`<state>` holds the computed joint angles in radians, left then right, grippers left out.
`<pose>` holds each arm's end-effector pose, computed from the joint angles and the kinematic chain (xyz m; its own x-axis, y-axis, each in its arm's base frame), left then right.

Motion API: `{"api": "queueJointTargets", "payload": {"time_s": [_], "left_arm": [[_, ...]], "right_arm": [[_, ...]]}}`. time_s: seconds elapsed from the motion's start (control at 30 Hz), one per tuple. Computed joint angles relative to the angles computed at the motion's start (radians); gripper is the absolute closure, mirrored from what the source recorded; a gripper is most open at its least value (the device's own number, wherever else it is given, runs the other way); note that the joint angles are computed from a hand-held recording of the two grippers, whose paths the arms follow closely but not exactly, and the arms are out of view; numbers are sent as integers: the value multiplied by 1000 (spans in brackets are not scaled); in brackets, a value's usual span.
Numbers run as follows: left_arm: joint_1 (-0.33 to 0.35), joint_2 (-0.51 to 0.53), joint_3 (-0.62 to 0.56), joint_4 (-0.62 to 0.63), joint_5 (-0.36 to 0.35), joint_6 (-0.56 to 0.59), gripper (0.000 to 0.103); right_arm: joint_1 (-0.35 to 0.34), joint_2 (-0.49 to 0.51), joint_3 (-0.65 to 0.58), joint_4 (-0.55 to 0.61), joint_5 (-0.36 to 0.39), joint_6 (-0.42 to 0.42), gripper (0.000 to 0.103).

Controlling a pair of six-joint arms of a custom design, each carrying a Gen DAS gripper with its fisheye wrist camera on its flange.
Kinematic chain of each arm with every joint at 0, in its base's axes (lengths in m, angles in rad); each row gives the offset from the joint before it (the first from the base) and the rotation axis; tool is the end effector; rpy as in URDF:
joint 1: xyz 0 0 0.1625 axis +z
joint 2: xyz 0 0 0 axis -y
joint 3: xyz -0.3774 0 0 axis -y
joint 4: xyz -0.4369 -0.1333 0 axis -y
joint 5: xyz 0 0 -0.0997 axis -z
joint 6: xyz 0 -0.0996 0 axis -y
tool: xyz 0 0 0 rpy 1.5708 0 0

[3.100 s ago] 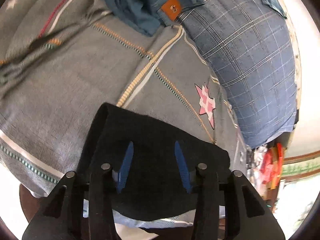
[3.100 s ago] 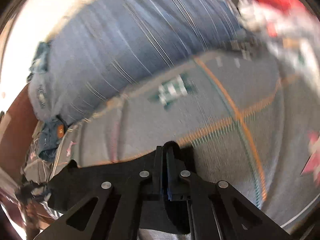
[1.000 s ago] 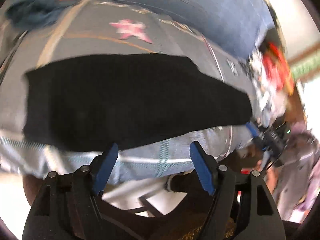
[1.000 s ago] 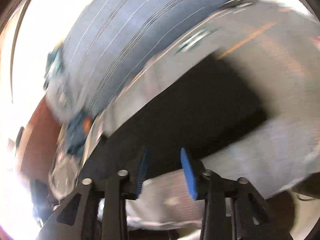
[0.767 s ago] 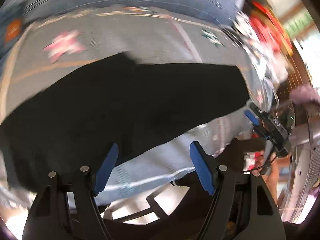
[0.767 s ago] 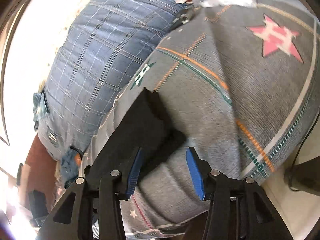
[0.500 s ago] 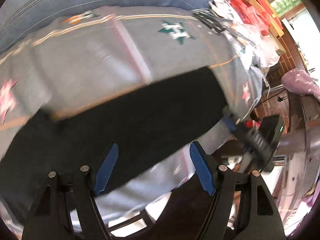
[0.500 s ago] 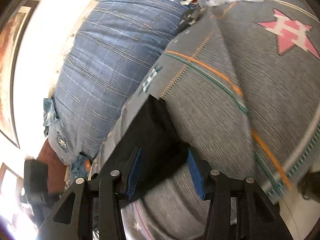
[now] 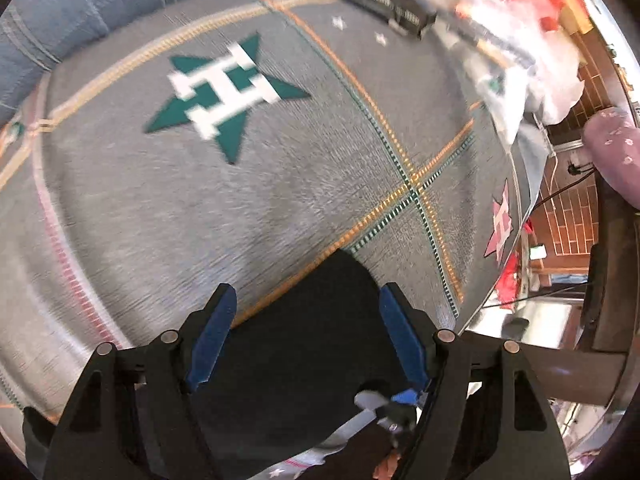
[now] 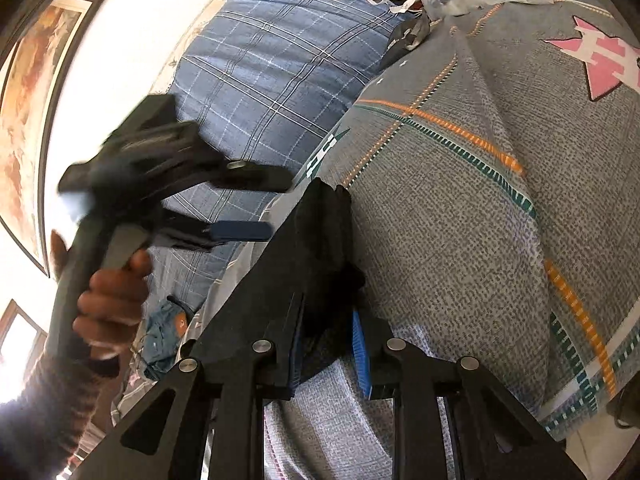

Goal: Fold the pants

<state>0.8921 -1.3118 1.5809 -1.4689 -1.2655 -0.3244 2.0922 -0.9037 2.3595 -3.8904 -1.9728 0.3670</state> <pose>-0.2347 -0.5511 0.2865 -0.8253 0.4167 -0.3811 0.3397 0.9055 0.2543 0.2900 -0.3155 0.0412 -0.9993 0.0150 -0.0356 0.0375 0.5976 -0.8009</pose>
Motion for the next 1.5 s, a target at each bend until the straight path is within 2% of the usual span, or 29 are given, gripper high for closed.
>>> {"api": "queueJointTargets", "payload": {"time_s": [0.03,0.1,0.23,0.33,0.4,0.43,0.47,0.6,0.77,0.97,1.13,1.3,1.5], "left_arm": [[4,12,-7,13,-12,2,29],[-7,23,-8,13,0,17,22],[-14,44,-23,44,-70,52,23],[-39,34,4,37,-30,65,26],[-49,21,20,22,-10,55,51],[-49,16,23,19,-14,49,60],[-48,9,27,19,-15,42,76],[-36,-31,55,-20,-25,18,91],[-22,-106,80,-68,-88,6,93],[0,-206,77,-74,-126,7,93],[15,-275,83,-70,-148,-16,93],[54,-365,92,-67,-159,-33,93],[120,-481,105,-29,-108,-39,93]], "right_arm": [[-3,0,2,-5,7,0,81],[-6,-1,5,-11,13,0,81],[-7,1,11,-24,18,-1,81],[-9,3,8,-24,19,-3,81],[-9,2,8,-23,20,-3,81],[-10,1,9,-24,22,-2,81],[-10,0,9,-24,24,-3,81],[-13,-7,9,-13,37,-8,83],[64,-21,-21,45,-62,-57,86],[175,-49,-82,179,-171,-119,86],[258,-15,-177,298,-209,-174,86],[298,45,-275,397,-186,-211,86],[322,137,-379,526,-123,-222,85]]}}
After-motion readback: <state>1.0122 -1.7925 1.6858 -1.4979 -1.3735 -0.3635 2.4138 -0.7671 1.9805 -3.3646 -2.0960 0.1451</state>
